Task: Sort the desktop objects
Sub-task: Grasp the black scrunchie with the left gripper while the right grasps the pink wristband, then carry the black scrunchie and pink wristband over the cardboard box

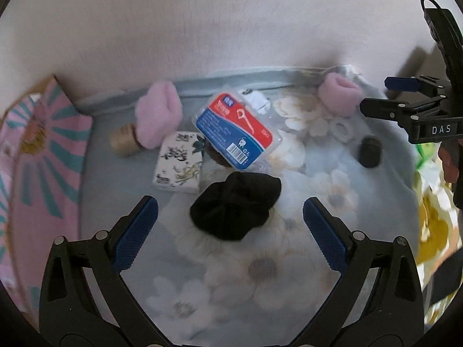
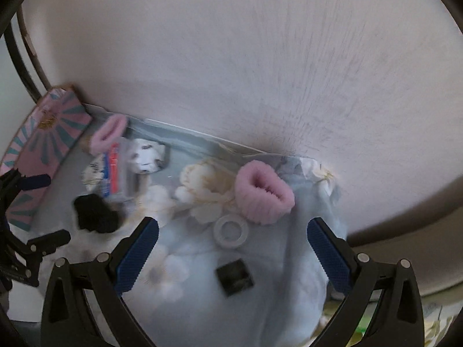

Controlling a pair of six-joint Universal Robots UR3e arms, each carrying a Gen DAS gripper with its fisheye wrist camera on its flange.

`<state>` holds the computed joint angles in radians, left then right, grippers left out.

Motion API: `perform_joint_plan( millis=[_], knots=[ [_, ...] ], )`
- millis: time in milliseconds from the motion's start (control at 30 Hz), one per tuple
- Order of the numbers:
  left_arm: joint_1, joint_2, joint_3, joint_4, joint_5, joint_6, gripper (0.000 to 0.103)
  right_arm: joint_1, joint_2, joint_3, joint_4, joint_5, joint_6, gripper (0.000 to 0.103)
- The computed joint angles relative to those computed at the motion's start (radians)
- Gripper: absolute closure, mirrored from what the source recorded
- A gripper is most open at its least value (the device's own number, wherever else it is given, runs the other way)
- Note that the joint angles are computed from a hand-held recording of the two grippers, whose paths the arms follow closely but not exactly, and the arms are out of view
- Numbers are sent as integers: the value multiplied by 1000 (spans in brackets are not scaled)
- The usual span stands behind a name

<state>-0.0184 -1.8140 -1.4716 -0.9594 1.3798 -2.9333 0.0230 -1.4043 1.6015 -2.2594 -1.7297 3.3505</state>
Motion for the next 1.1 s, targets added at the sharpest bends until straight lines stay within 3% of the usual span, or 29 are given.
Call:
perform_joint_plan(
  millis=[200,400,467,533,567,700,800,900,1100],
  knots=[
    [-22,-61,-49,128,40,-115,3,-25,90,15,-116,-8,-109,4],
    [-42,-104,-46,176,70,-151,3,-48,123,19,-162,-1,-151,6],
    [-51,-114,-49,193,85,-160,3,-54,132,17,-163,4,-161,11],
    [-56,-127,-49,203,93,-167,12,-55,145,10,-156,2,-171,21],
    [-59,-135,-43,195,97,-168,23,-57,151,6,-149,5,-176,32],
    [-69,-131,-68,221,105,-144,47,-31,174,-6,-142,-66,-188,51],
    [-62,-121,-80,229,97,-139,66,-38,161,10,-149,-56,-196,73],
    [-42,-114,-83,217,73,-146,74,-44,152,18,-146,-43,-200,79],
    [-18,-93,-68,164,52,-135,77,-62,98,42,-129,-4,-177,81]
  ],
)
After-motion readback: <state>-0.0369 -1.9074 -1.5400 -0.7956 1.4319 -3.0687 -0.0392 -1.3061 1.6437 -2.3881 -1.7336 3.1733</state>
